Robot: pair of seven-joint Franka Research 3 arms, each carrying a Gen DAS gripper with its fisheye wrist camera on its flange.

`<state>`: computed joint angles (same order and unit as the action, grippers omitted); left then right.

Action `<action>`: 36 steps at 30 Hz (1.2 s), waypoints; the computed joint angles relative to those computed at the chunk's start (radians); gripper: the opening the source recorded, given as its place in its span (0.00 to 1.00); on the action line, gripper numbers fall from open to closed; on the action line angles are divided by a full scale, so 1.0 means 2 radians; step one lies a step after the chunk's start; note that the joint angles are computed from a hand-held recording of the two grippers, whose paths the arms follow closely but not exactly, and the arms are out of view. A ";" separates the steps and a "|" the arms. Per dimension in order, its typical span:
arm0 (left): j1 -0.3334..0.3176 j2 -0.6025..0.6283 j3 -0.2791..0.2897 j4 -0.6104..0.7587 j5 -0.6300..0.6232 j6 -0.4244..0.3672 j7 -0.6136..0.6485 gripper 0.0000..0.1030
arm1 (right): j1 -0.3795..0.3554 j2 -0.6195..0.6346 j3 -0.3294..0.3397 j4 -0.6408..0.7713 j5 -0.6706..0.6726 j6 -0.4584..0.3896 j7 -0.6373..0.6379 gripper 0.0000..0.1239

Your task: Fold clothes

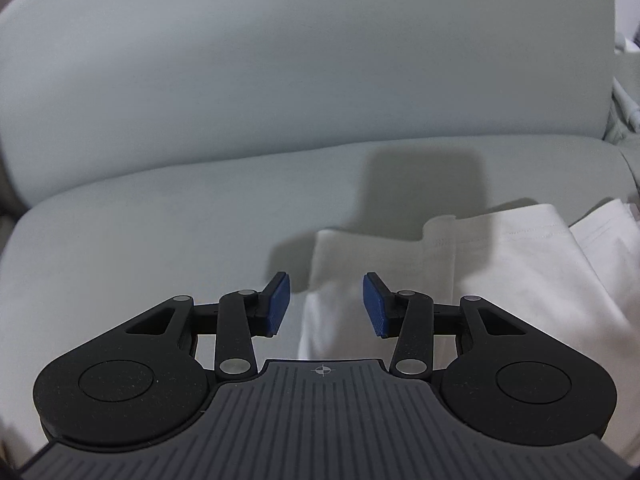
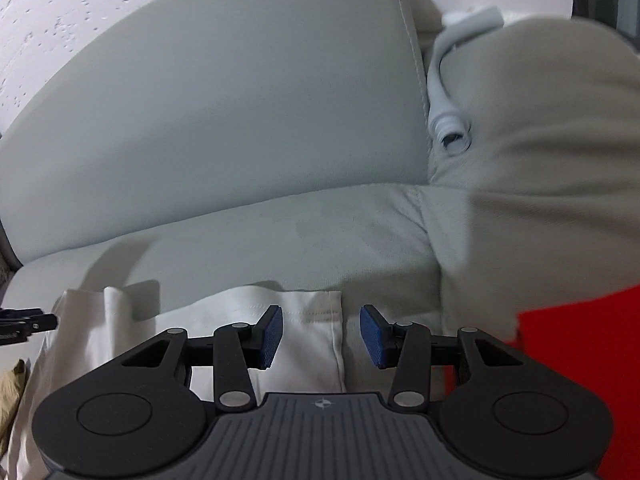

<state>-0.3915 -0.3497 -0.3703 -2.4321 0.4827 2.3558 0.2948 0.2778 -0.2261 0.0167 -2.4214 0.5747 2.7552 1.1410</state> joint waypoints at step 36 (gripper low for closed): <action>0.033 0.088 -0.004 0.058 0.192 -0.187 -0.066 0.20 | -0.267 0.167 0.327 0.164 -0.700 0.005 0.445 0.12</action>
